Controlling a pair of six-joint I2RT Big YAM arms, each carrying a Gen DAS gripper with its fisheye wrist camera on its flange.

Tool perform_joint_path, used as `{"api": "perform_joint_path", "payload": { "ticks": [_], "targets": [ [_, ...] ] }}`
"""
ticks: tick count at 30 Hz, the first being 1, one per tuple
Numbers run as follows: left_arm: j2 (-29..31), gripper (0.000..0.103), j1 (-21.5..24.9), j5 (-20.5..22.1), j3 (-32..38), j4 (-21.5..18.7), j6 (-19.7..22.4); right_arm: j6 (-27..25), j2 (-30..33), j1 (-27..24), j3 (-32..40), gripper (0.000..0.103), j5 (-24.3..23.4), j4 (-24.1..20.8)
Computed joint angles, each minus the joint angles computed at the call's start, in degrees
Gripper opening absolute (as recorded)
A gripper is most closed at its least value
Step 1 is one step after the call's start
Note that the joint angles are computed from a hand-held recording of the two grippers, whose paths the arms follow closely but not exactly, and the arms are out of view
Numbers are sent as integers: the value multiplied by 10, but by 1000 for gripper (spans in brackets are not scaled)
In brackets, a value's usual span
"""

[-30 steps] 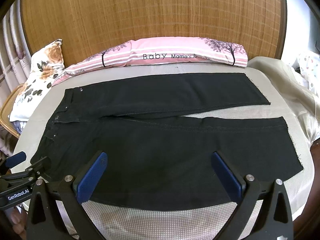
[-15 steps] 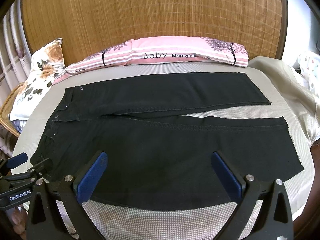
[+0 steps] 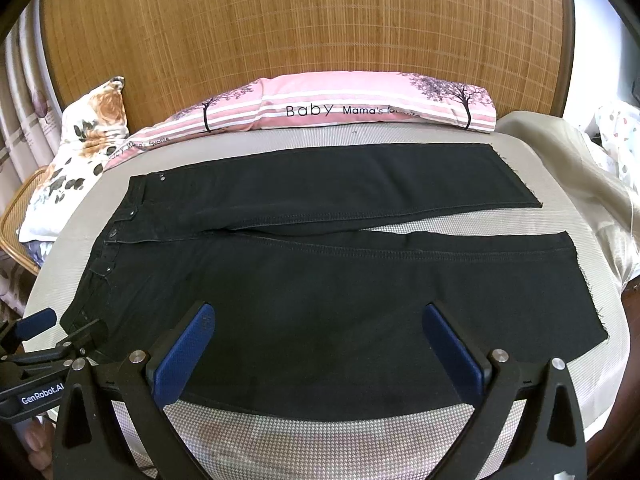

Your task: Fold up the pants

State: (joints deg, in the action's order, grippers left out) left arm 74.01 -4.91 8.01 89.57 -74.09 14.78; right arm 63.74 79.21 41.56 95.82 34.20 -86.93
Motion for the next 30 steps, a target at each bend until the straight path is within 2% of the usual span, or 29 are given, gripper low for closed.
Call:
{"api": "perform_joint_path", "payload": {
  "ticks": [30],
  "targets": [
    [6, 93, -2, 5, 1, 1, 0, -21, -8, -16, -7, 103, 5, 21]
  ]
}}
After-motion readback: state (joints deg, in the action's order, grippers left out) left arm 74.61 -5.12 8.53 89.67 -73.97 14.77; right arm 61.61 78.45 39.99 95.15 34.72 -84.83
